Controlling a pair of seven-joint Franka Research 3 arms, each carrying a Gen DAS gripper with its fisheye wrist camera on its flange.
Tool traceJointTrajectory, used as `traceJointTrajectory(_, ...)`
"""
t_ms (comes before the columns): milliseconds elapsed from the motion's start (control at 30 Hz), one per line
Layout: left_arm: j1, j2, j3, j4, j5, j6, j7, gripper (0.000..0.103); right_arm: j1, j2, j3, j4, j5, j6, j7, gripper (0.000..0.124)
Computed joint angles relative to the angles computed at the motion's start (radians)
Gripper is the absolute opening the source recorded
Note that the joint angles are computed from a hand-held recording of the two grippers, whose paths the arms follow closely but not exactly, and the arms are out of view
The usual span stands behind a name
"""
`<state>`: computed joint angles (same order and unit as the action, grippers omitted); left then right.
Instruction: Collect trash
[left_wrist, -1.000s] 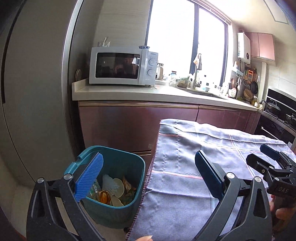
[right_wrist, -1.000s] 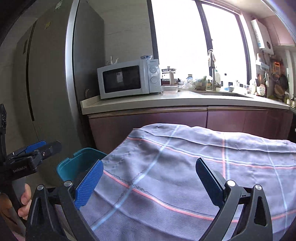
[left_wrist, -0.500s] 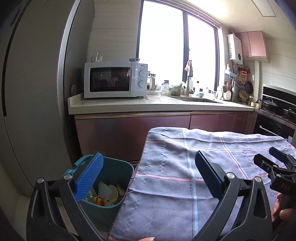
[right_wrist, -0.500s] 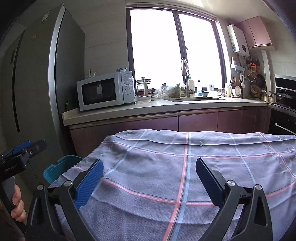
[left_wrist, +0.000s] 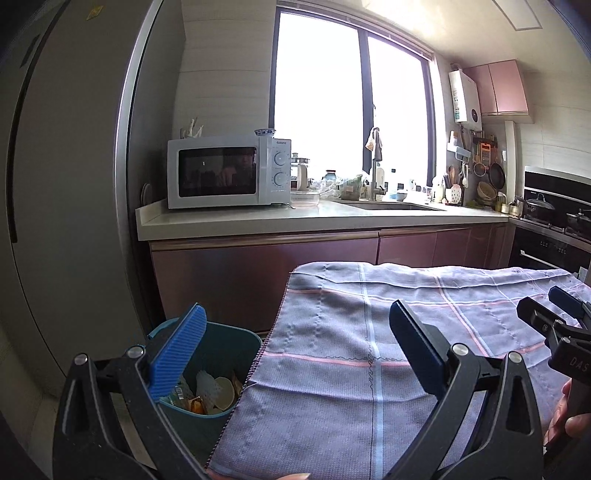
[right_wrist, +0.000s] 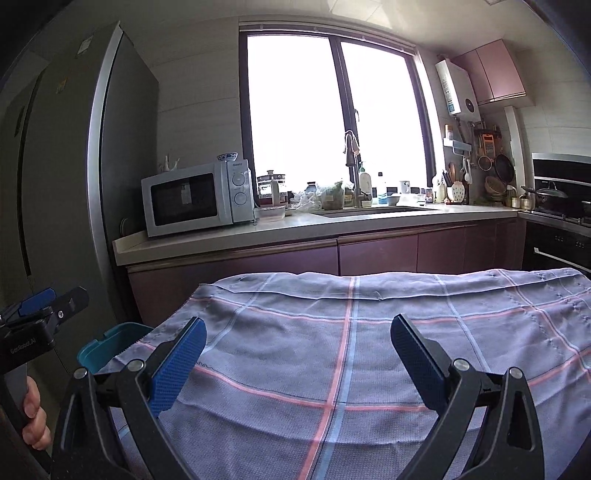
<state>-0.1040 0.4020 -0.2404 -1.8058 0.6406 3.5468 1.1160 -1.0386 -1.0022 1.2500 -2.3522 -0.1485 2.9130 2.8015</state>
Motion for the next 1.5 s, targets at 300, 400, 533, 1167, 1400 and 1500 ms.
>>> traceJointTrajectory(300,-0.031,-0.006,0.029,-0.014,-0.047,0.018,0.030,0.097,0.016,-0.013,-0.016,-0.013,-0.009,-0.009,0.004,0.097)
traceJointTrajectory(400,-0.045,-0.010,0.041,-0.021,-0.070,0.025,0.047,0.097,0.018,-0.015,-0.019,-0.014,-0.013,-0.009,0.008,0.097)
traceJointTrajectory(533,-0.057,-0.017,0.048,-0.031,-0.097,0.033,0.069,0.097,0.017,-0.010,-0.020,-0.014,-0.018,-0.008,0.007,0.097)
traceJointTrajectory(1167,-0.121,-0.028,0.089,-0.062,-0.232,0.061,0.193,0.097,0.028,-0.023,-0.026,-0.022,-0.027,-0.015,0.020,0.097)
traceJointTrajectory(1400,-0.117,-0.024,0.082,-0.060,-0.242,0.062,0.204,0.097,0.034,-0.020,-0.029,-0.023,-0.030,-0.021,0.022,0.097)
traceJointTrajectory(1500,-0.126,-0.021,0.087,-0.059,-0.257,0.066,0.215,0.097,0.035,-0.018,-0.031,-0.025,-0.033,-0.021,0.023,0.097)
